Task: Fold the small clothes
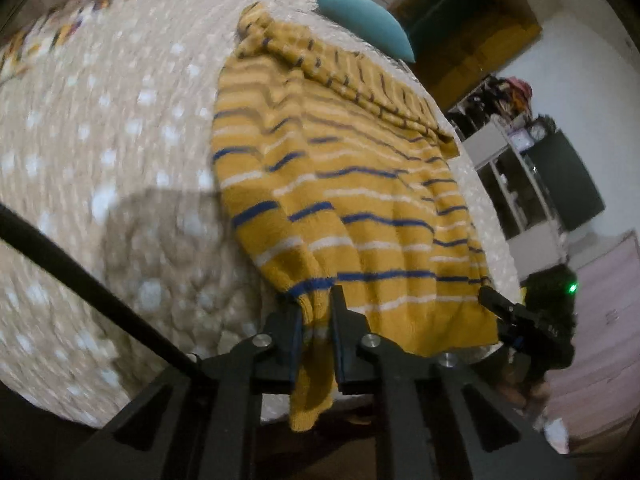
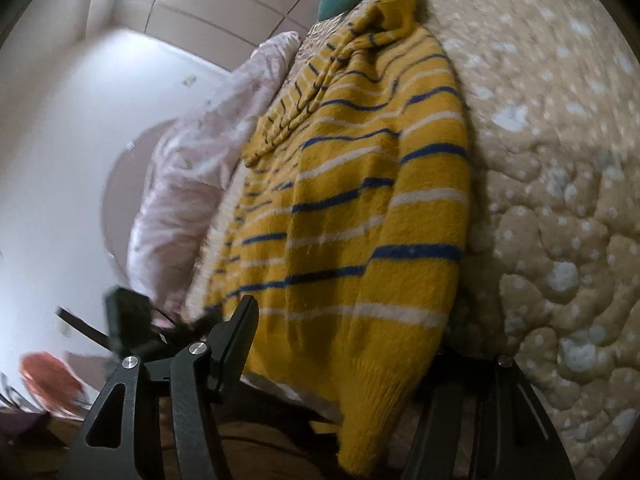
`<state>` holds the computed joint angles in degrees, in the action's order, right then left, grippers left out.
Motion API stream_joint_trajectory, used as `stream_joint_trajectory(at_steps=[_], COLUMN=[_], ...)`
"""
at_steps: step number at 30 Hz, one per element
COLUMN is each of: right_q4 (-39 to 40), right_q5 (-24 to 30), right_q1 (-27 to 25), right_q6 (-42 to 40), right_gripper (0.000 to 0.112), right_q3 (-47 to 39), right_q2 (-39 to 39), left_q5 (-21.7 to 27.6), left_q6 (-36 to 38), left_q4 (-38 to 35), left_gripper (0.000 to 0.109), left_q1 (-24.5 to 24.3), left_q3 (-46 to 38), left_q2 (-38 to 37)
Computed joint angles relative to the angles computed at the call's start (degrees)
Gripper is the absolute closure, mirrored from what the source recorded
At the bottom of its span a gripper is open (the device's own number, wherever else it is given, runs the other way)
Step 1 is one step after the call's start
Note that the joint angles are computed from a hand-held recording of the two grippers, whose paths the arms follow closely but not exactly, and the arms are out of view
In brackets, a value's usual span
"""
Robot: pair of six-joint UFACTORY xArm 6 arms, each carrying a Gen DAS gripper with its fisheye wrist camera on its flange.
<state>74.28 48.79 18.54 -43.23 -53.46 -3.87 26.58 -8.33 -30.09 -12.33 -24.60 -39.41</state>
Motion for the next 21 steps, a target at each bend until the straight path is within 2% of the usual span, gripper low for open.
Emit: stream_joint_trajectory(at_steps=[1,2,3,4,6,9,14,16,17,21], right_q4=[-2.02,-4.63,-7.45,-8.55,-8.20,-7.30,-13.81,-15.00,-15.77,-16.78], right_q5=[-1.62,-3.21,-4.38,-4.79,-5.05,-2.51,2.39,2.55,2.05,1.93], right_q1=[0.70,1.25,1.53,1.41,0.80,-0.22,-0.16,0.92,1.53,2.74], right_q6=[1.65,3.74,6.05,7.34,8.20,6.80,7.00,7.62,7.80,8.20], right_gripper=[0.066,0.077,0.095,0.100,0.103,0.104,0.105,0.105,0.105,0.105], right_q3=[-0.27,-0.85,-1.71,-2.42,-3.23,-2.96,1.98,3.23,3.36,1.17], right_q2=[-0.15,0.03,0.47,0.89,1.03,-1.28,-10.96,-12.55,-12.56,-9.77], left_q5=[0.75,1.67,2.12,2.41,3.25,6.35,10.25,9.98,10.07,9.35], left_q6=[-0.91,-1.64,-1.30,-1.10,-2.22,-3.82,-9.45,-9.64,-7.84,-6.54], left_q4=[2.62,4.82,4.86,4.88,6.58,8.50,11.08,9.79,6.87,7.27], left_gripper=[0.098,0.098,0.098,0.098,0.099,0.099,0.100,0.100,0.100,0.099], left_q1=[0.57,1.43,2.20,3.09,3.91,4.27,2.37,3.13,4.26,4.74], left_q3=[-1.07,-2.30,-3.06,-3.82,-3.89,-1.98,4.10,5.11,5.41,4.22], left_q2=[0.15,0.11,-0.22,-1.01,-3.28,-9.34,-18.40,-18.96,-18.81,-16.93])
